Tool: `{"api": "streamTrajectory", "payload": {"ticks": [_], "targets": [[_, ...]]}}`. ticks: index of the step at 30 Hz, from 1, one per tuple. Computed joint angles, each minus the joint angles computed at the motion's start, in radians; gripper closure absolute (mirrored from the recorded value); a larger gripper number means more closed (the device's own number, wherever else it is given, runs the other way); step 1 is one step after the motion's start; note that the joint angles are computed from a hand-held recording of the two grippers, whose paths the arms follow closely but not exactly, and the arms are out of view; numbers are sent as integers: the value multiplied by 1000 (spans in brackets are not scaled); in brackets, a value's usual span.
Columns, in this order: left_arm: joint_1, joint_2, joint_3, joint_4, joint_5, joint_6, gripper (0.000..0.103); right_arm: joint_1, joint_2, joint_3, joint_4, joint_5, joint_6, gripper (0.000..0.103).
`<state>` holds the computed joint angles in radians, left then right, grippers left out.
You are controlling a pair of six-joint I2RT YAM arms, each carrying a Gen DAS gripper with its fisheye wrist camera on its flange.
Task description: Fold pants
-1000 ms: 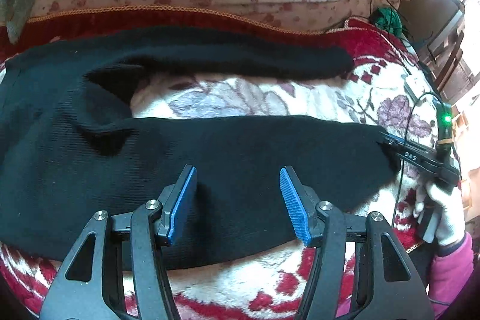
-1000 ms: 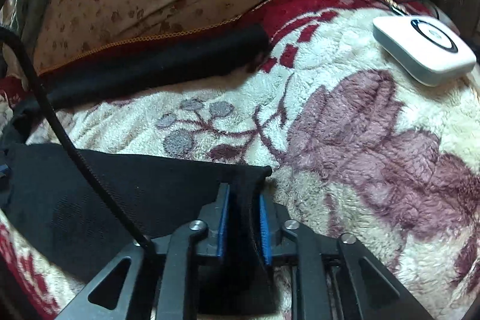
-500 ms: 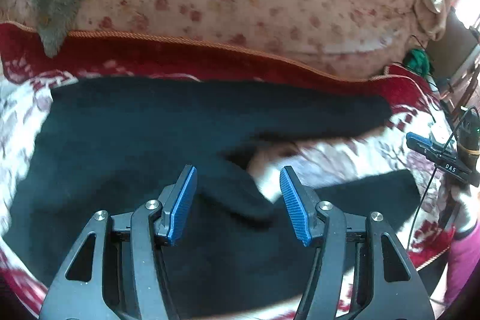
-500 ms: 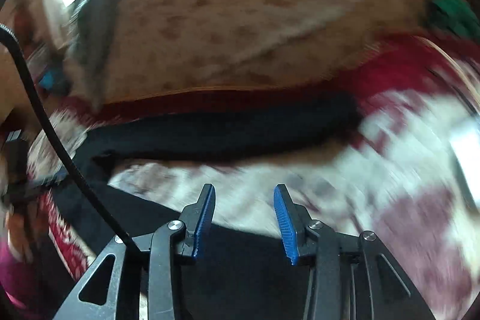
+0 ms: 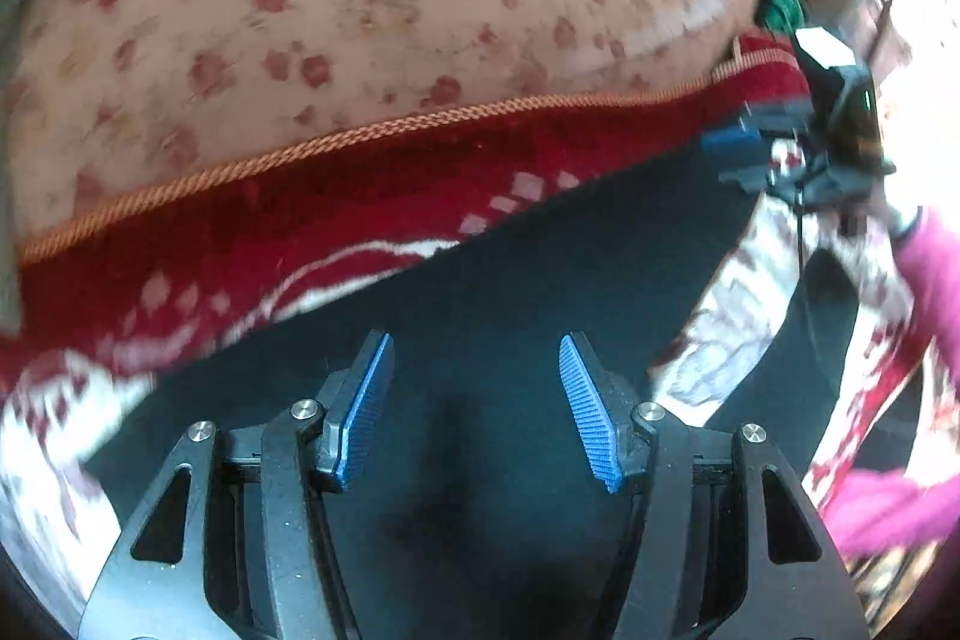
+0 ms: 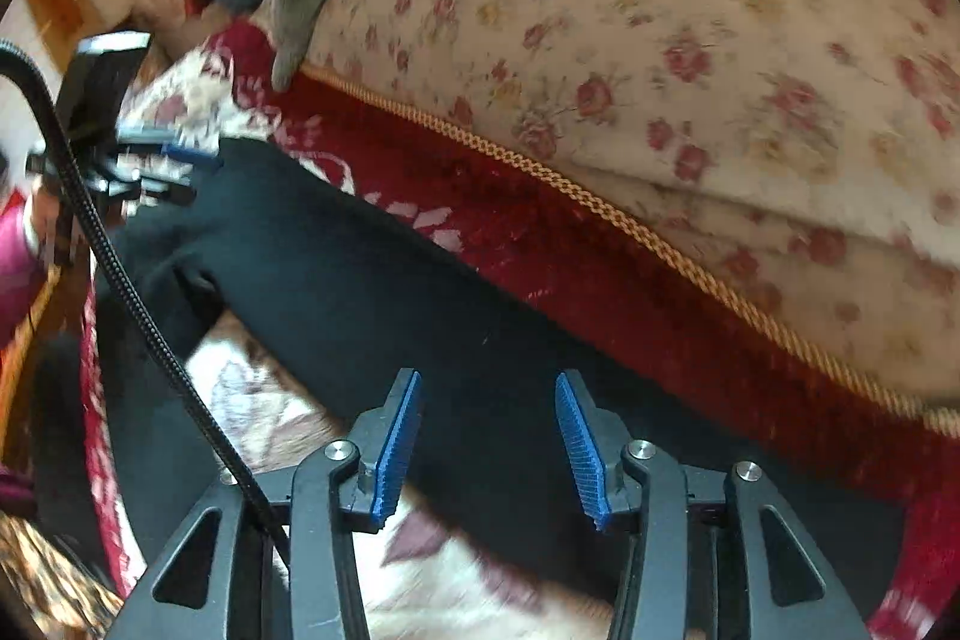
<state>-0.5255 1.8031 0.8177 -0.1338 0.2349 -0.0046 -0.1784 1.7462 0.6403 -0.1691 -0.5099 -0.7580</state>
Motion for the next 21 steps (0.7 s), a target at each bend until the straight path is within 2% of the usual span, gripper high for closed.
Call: {"api": "streamTrajectory", "payload": {"ticks": [3,7,10,12,16,21], "targets": [[28,108,106,-62,19,117,45,39,78,80,-28,6,-39,52],[52,232,243,-156,23,208,45,70,174,192,-103,18,-96,52],[69,310,357,-263,32,279,45,84,235,268,-172,23,-135,50],[82,354,426,-337,41,344,45,97,269,311,-208,32,-161,45],[97,461,569,-478,68,429,45,101,344,407,-315,24,-218,43],[122,544,682,-589,113,497,43,127,459,532,-423,48,-234,43]]}}
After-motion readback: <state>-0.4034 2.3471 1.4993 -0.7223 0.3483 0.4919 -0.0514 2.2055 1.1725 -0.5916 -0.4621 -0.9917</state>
